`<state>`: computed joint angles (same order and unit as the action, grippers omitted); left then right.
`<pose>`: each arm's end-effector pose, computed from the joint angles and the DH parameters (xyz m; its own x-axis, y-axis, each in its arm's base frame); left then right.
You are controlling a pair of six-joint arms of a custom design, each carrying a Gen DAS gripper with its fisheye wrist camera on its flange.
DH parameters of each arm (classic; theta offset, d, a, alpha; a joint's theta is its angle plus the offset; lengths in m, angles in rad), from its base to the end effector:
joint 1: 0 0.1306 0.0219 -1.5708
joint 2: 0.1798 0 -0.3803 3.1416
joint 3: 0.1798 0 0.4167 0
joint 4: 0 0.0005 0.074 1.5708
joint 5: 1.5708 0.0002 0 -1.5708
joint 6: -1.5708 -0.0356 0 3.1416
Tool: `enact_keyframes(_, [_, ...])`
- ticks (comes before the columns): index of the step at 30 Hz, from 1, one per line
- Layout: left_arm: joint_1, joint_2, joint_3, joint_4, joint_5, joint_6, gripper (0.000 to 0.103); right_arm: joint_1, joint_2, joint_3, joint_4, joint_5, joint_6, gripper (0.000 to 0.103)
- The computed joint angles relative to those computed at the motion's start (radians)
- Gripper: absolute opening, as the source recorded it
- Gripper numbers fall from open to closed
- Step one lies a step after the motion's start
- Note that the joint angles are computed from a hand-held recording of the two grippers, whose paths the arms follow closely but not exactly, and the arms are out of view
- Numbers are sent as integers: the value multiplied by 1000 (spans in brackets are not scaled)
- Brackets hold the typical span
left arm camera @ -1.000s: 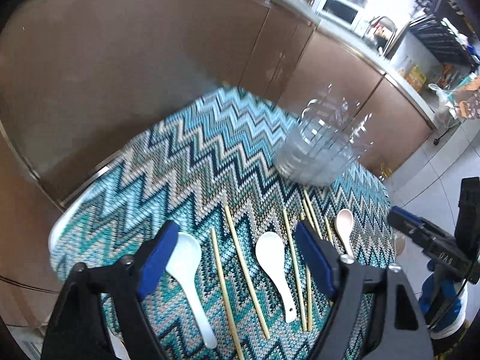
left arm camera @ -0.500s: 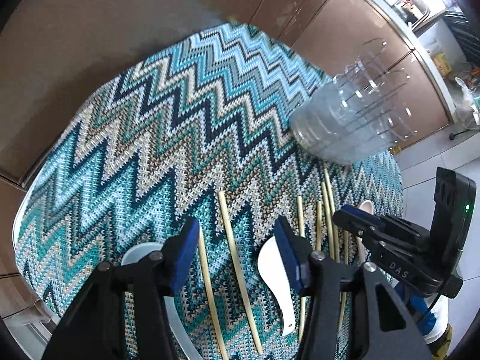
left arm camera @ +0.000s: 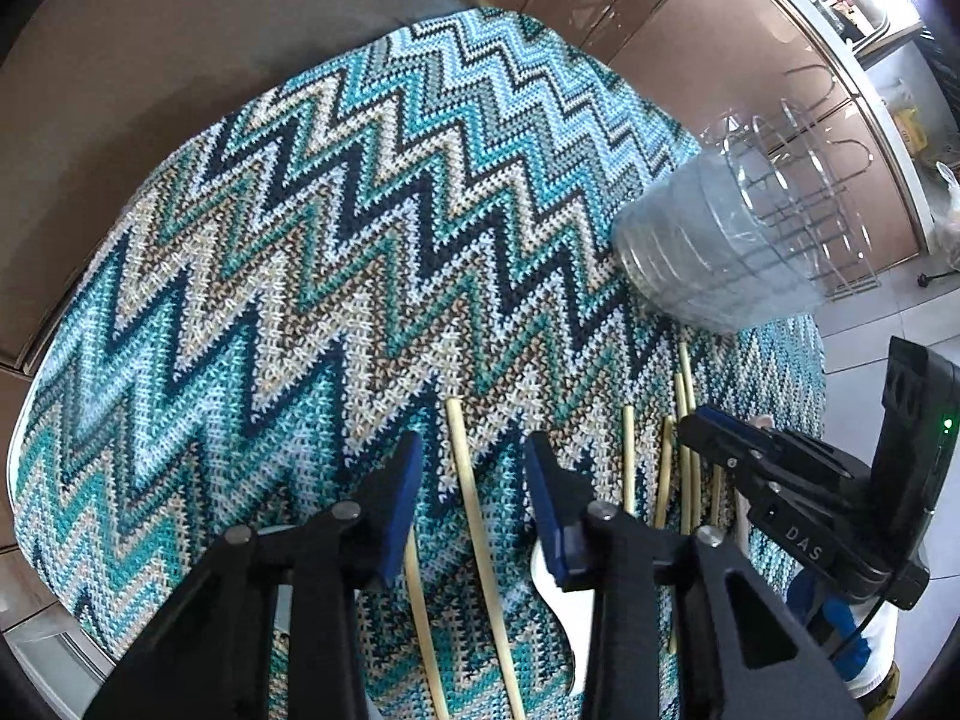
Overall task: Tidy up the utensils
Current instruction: 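Lower the right gripper onto a wooden chopstick and close it while the left gripper grasps another chopstick, then lift the right gripper's chopstick into the wire basket and open it while the left gripper drops its chopstick there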
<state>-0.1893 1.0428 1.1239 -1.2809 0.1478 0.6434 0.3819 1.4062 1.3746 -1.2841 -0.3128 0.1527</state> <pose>0.3396 -0.0709 0.4200 -0.8754 -0.4364 -0.2077 -0.3582 0.8744 -0.3273 0.4334 0.1853 0.3933 -0.8226 -0.4863 -0.2947 -0.5583 0.7892 0.2559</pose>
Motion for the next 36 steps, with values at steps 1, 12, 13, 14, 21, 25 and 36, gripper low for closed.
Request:
enact_keyframes(1, [-3, 7, 2, 1, 1, 1, 29, -1, 3, 2, -2, 0, 1, 17])
enact_keyframes(12, [-19, 55, 8, -18, 10, 17, 16, 5, 33, 13, -12, 28, 14, 14])
enact_keyframes(13, [-21, 62, 8, -18, 9, 22, 16, 8, 34, 12, -10, 33, 15, 14])
enact_keyframes(14, [-29, 69, 8, -14, 6, 34, 14, 13, 34, 11, -7, 39, 14, 14])
enact_keyframes(21, [-37, 76, 7, 0, -8, 77, 5, 18, 17, -7, 14, 14, -21, 7])
enact_keyframes(25, [-45, 32, -5, 14, -24, 79, 5, 13, -29, -24, 22, -14, -21, 6])
enact_keyframes(36, [-159, -193, -2, 65, -205, 114, 5, -13, -261, -95, 74, -87, 19, 6])
